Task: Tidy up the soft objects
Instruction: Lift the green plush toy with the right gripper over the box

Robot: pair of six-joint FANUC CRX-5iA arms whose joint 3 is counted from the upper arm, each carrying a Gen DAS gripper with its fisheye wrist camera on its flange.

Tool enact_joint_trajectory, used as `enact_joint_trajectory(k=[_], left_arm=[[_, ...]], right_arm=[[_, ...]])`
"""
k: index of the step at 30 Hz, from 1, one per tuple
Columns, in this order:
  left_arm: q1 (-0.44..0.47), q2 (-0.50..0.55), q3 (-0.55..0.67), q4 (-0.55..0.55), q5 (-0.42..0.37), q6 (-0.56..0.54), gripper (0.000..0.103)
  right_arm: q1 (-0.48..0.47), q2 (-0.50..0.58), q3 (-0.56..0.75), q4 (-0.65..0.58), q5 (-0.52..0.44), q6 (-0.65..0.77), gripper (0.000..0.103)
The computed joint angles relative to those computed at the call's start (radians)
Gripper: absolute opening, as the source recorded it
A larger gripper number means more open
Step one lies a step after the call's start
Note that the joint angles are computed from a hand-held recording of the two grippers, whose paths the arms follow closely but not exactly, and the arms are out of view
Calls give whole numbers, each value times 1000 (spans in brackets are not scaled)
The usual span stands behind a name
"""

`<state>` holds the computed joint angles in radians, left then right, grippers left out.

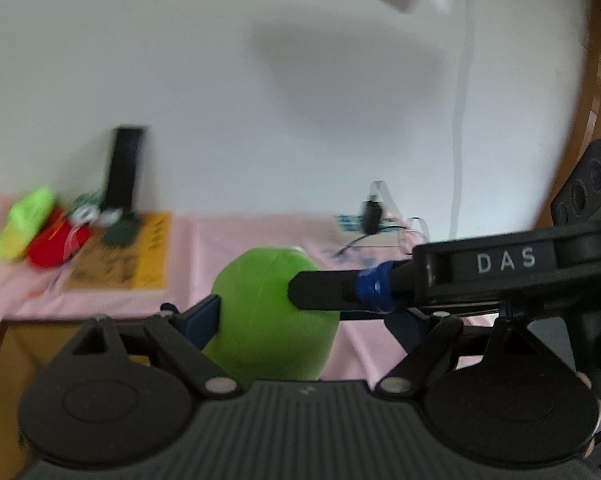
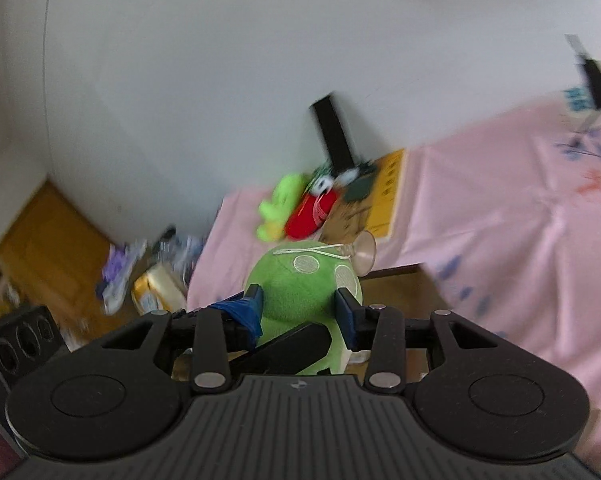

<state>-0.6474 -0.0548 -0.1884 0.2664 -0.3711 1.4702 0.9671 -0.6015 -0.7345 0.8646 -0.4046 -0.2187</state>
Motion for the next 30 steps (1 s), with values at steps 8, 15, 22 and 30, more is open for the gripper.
enact_joint_trajectory(k=[8, 15, 22, 30], left_arm=[[157, -40, -174, 253, 8, -171, 85], [256, 20, -183, 391, -103, -278, 85], [310, 109, -83, 322, -220, -195, 85], [350, 126, 11, 146, -348, -60, 85]], right_arm=[[31, 311, 244, -295, 13, 411, 25], [33, 484, 404, -473, -55, 599, 25], [28, 570, 476, -480, -98, 620, 25], [9, 611, 539, -617, -72, 712, 25]])
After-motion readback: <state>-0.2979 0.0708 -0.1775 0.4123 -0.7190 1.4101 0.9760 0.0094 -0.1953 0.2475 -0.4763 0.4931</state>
